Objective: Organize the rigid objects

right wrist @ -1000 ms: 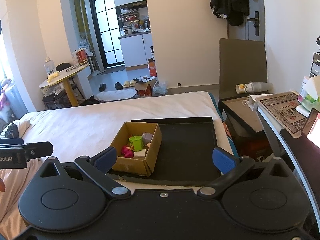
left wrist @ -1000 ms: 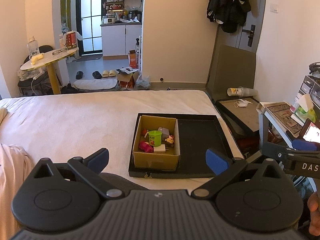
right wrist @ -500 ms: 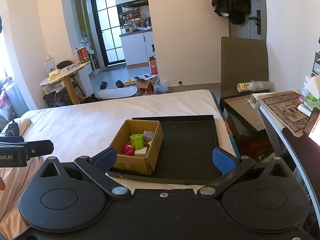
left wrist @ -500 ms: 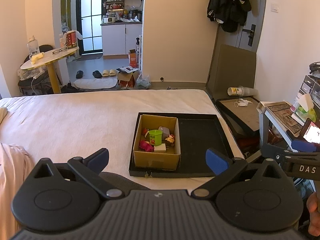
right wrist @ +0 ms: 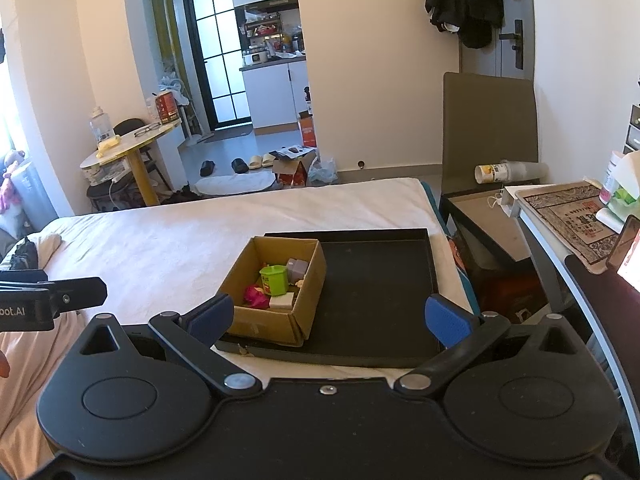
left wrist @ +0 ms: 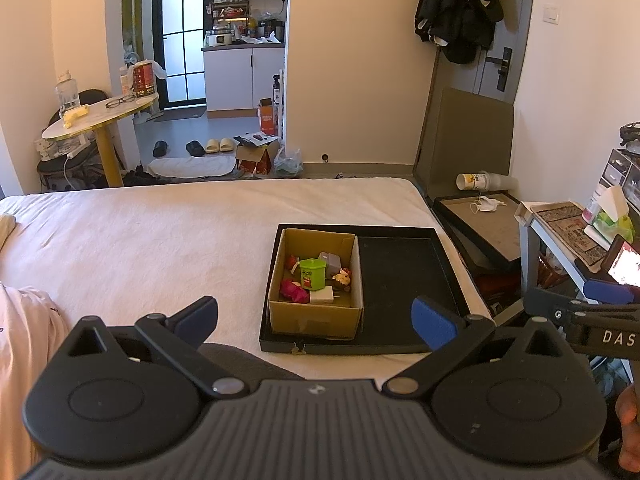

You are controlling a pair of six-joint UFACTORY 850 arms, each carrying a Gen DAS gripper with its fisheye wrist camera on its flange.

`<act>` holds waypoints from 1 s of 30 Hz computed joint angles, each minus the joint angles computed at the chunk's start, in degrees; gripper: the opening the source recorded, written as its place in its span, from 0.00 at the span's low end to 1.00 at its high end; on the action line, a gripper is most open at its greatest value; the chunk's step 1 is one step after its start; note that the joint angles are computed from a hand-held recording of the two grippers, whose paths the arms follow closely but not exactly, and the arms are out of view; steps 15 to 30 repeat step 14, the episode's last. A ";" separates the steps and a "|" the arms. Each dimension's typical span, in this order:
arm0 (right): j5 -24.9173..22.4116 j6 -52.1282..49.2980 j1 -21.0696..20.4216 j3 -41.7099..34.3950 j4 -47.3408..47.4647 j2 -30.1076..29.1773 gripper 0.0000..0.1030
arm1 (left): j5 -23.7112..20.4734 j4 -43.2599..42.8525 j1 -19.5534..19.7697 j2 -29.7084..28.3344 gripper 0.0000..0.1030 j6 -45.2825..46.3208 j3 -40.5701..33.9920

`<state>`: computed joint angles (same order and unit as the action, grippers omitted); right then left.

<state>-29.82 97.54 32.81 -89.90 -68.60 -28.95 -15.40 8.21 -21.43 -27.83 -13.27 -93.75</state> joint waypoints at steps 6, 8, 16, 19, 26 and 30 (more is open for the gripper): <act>0.44 0.36 -0.03 0.24 0.03 0.27 1.00 | 0.51 1.41 -0.10 0.34 0.99 -1.13 0.70; 0.56 0.51 -0.03 0.22 -0.13 0.23 1.00 | 0.58 1.06 -0.08 0.38 0.99 -0.82 0.79; 0.49 0.26 0.02 0.19 0.14 0.21 1.00 | 1.05 0.13 -0.03 0.44 0.99 0.35 0.91; 0.49 0.26 0.02 0.19 0.14 0.21 1.00 | 1.05 0.13 -0.03 0.44 0.99 0.35 0.91; 0.49 0.26 0.02 0.19 0.14 0.21 1.00 | 1.05 0.13 -0.03 0.44 0.99 0.35 0.91; 0.49 0.26 0.02 0.19 0.14 0.21 1.00 | 1.05 0.13 -0.03 0.44 0.99 0.35 0.91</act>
